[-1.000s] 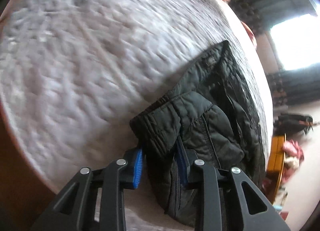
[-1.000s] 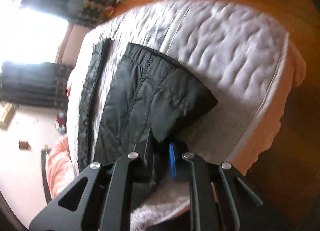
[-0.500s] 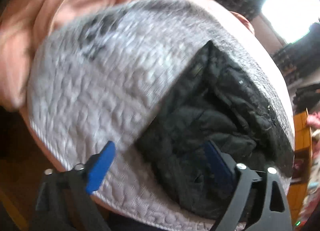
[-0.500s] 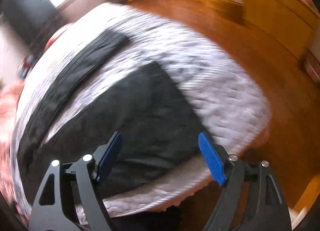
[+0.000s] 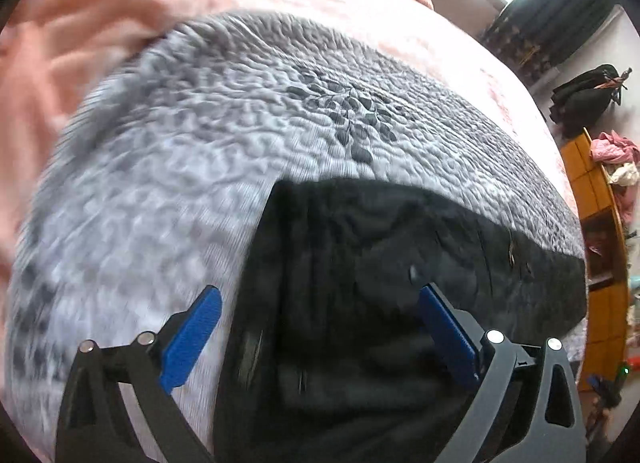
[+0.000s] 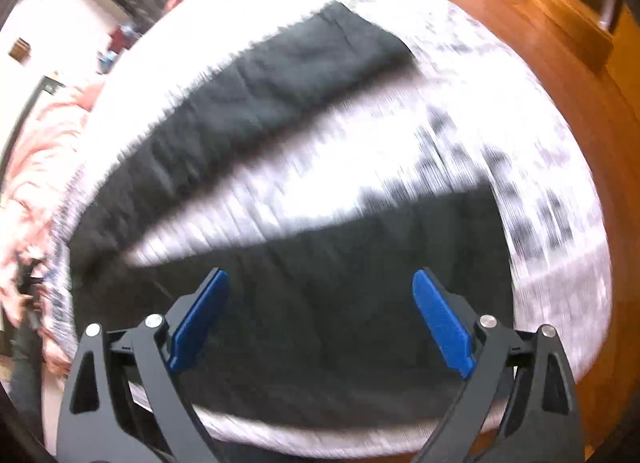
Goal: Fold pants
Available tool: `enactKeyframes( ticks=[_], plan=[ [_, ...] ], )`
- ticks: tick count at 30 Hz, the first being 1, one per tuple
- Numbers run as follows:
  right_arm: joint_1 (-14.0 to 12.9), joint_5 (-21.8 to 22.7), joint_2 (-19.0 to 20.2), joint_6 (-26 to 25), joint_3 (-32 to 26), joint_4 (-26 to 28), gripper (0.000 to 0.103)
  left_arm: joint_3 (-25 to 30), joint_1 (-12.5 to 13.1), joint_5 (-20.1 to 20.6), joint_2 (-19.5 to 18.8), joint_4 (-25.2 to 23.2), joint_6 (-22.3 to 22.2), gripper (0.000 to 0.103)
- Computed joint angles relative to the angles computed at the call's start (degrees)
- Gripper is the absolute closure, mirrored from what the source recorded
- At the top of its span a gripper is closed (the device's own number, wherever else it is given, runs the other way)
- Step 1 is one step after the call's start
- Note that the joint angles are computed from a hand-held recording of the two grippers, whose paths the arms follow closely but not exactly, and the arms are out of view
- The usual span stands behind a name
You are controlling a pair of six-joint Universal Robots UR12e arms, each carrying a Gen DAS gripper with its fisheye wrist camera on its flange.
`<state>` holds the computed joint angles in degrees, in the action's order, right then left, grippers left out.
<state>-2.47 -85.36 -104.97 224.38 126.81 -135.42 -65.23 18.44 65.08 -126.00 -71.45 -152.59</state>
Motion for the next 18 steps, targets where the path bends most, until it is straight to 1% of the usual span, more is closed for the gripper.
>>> enactKeyframes(
  ticks=[1, 2, 4, 6, 8, 9, 10, 11, 12, 13, 14, 15, 16, 18],
  plan=[
    [-2.0, 1.7, 2.2, -1.2, -1.4, -1.1, 0.010, 2.8, -0.5, 0.3, -2.0, -1.7, -0.4, 0.004],
    [-3.6, 2.4, 3.8, -2.4, -2.4, -1.6, 0.010, 4.5, -0.9, 0.8, -3.3, -2.4, -1.1, 0.004],
    [-6.1, 2.9, 7.5, -4.7, -5.0, -2.0, 0.010, 9.1, -1.4, 1.3, -6.8, -5.4, -2.3, 0.004],
    [-7.6, 3.9, 10.7, -5.7, -7.0, -2.9, 0.010, 11.8, -1.9, 2.3, -9.0, -7.5, -2.3, 0.004],
    [-9.3, 5.4, 14.1, -7.1, -9.2, -4.4, 0.010, 14.1, -2.5, 4.6, -10.8, -9.8, -0.8, 0.004],
    [-9.6, 5.5, 15.1, -7.4, -10.2, -4.6, 0.010, 14.4, -2.8, 5.3, -11.2, -10.2, 0.2, 0.004],
    [-10.0, 5.6, 16.4, -8.1, -11.4, -4.3, 0.010, 13.8, -2.9, 5.5, -11.0, -8.8, 0.9, 0.006],
    [-10.3, 5.4, 17.2, -8.7, -12.2, -4.1, 0.010, 13.3, -2.8, 4.9, -10.7, -8.1, 1.1, 0.015],
    [-10.8, 4.7, 18.5, -9.7, -13.3, -3.8, 0.010, 13.2, -2.8, 5.0, -10.7, -8.0, 0.9, 0.021],
    [-10.9, 4.1, 19.0, -10.0, -13.9, -3.3, 0.010, 13.5, -2.9, 5.3, -10.7, -8.4, 0.9, 0.034],
    [-11.4, 3.5, 19.9, -10.9, -14.8, -2.6, 0.010, 14.1, -2.8, 4.5, -10.9, -9.6, 1.1, 0.043],
    [-11.5, 3.0, 19.9, -11.1, -15.3, -1.7, 0.010, 14.4, -2.9, 4.7, -11.0, -9.6, 1.0, 0.053],
    [-12.0, 2.4, 20.7, -11.5, -15.9, -1.5, 0.010, 14.7, -3.1, 5.5, -11.0, -9.4, 0.8, 0.062],
    [-12.9, 1.8, 22.0, -12.1, -16.9, -1.7, 0.010, 13.5, -3.7, 7.9, -10.1, -7.2, 0.8, 0.065]
  ],
)
